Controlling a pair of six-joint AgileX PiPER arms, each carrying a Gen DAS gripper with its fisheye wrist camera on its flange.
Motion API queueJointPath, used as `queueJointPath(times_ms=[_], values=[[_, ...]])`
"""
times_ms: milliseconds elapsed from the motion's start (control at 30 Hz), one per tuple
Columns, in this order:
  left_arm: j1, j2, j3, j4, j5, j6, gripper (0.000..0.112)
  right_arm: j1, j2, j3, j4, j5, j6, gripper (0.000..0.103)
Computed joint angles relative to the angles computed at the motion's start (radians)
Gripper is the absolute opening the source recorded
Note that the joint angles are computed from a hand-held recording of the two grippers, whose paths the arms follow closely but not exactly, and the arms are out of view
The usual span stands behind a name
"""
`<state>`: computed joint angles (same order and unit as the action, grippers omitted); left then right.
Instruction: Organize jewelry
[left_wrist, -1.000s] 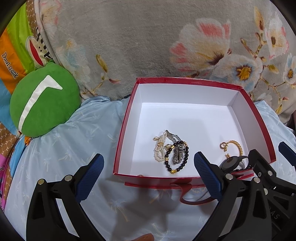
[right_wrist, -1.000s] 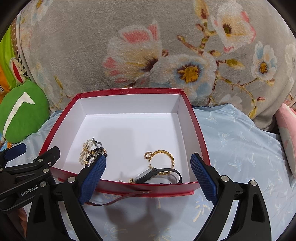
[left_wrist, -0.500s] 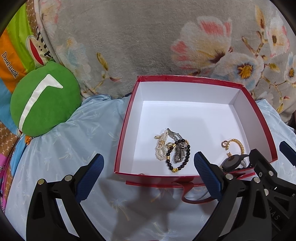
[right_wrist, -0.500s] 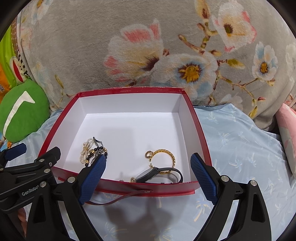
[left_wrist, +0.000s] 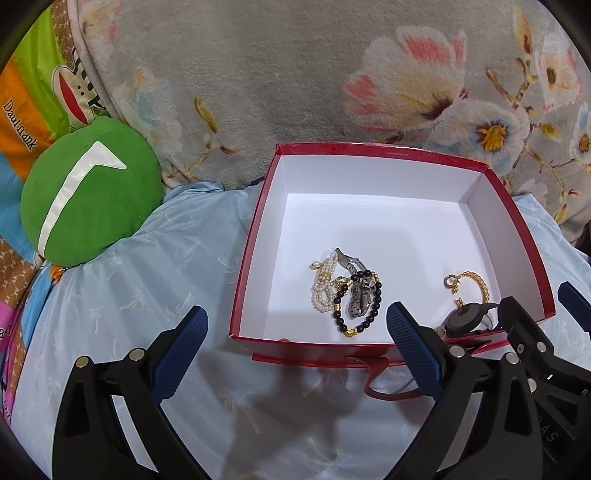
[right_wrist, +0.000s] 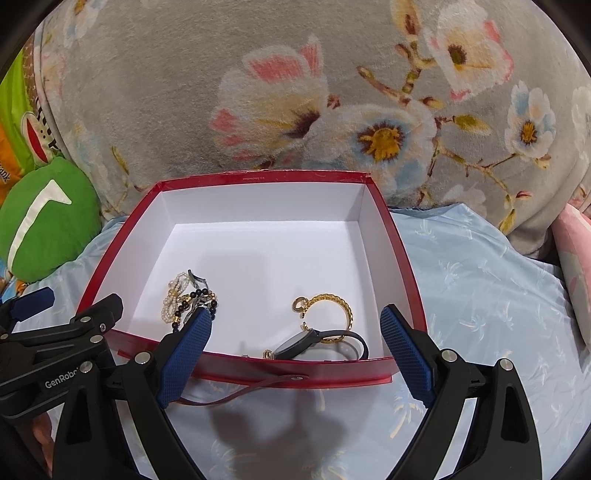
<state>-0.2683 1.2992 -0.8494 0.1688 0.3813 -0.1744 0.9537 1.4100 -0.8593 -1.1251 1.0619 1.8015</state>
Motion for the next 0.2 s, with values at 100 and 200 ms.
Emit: queueJointPath(times_ms=[100,200], values=[[0.012,0.01,-0.012,-0.077,0.019,0.056,0.095,-0.004,-0.005,0.002,0.005,-0.005,0.004,0.09],[0.014,0.014,-0.018,-0.096,0.03,0.07,0.095,-0.009,-0.009,-0.001,0.015,-0.007,-0.008,0.09]])
